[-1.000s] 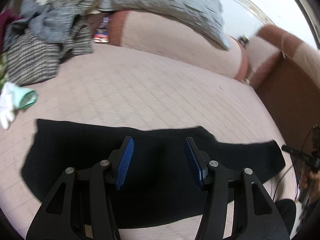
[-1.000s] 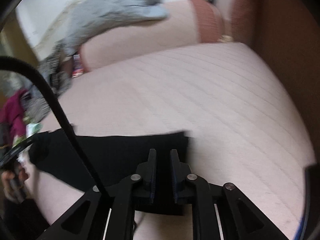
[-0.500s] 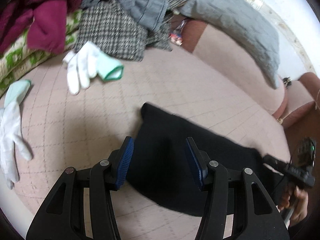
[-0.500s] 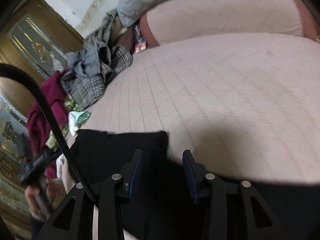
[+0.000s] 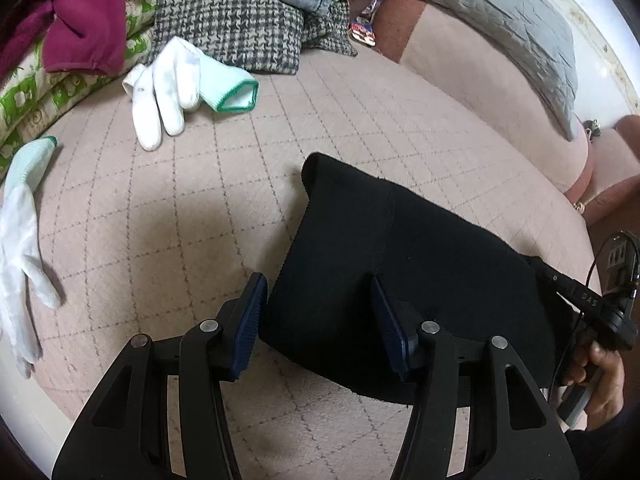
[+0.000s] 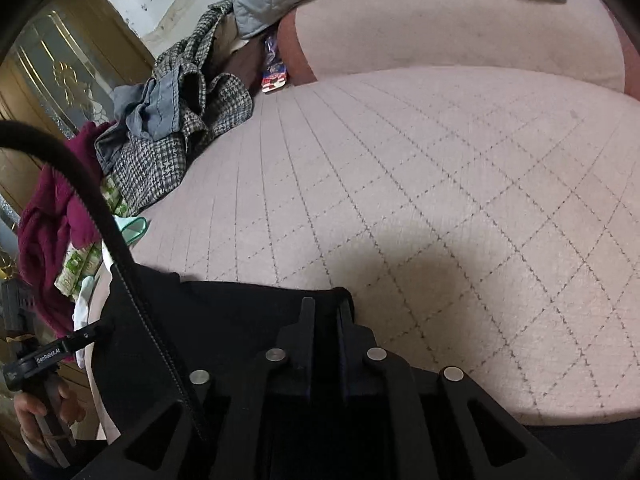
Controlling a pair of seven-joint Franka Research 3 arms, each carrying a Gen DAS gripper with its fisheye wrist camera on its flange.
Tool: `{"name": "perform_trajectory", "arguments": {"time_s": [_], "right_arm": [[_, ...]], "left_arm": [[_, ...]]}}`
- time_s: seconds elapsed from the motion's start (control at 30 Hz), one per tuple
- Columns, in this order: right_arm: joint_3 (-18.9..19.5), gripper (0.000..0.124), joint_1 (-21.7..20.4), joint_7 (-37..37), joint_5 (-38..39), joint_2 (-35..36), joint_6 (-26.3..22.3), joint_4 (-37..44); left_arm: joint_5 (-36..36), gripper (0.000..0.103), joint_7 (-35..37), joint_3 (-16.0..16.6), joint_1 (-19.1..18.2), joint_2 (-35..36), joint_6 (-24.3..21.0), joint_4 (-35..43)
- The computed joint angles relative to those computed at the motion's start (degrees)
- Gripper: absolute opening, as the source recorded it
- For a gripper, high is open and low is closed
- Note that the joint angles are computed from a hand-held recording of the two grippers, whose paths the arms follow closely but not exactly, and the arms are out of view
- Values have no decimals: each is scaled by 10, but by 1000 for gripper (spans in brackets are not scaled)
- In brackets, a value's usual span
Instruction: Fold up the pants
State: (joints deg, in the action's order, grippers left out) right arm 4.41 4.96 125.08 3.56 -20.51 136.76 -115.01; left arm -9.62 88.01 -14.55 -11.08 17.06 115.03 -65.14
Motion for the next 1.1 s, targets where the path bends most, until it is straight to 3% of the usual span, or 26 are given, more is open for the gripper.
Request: {"name": "perform_trajectory", "arguments": {"time_s": [0.13,0.23,0.4,0.53,0.57,0.63,0.73,0.8,0.93,1.1], "right_arm": [[2,15,-5,18,-3,-15,-43,17],[9,15,-1,7,-11,-51,-39,1],[34,18,13,-11,-15,-103,-63,-35],[41,27,24,-9,-1,-124,-74,-78],[47,27,21,-4,-7,-135,-68,-86],[42,27,23,-8,-1,-139,-108,-69],[44,33,17,-19,-15,-170,-131,-66],[53,41,0,-13,-36,-203,-149,-77],[48,42,-32,22,-38,-279,-181,-106],[39,45,-75,39,-46,-341,-248,-108]], "left_arm": [[37,54,-11,6,-10,-32,77,-43],[-34,54,18,-10,4,-46,113,-59],[-71,54,27,-27,-15,-9,75,-6],[-26,54,-8,-28,-56,58,-17,82],[-3,55,-20,-22,-69,62,-21,81],[58,57,-12,-13,-94,39,27,41],[110,58,-13,-10,-115,42,29,49],[74,58,5,-26,-101,27,58,27],[-12,58,62,-54,-82,8,97,12],[-80,60,121,-73,-83,15,74,31]]}}
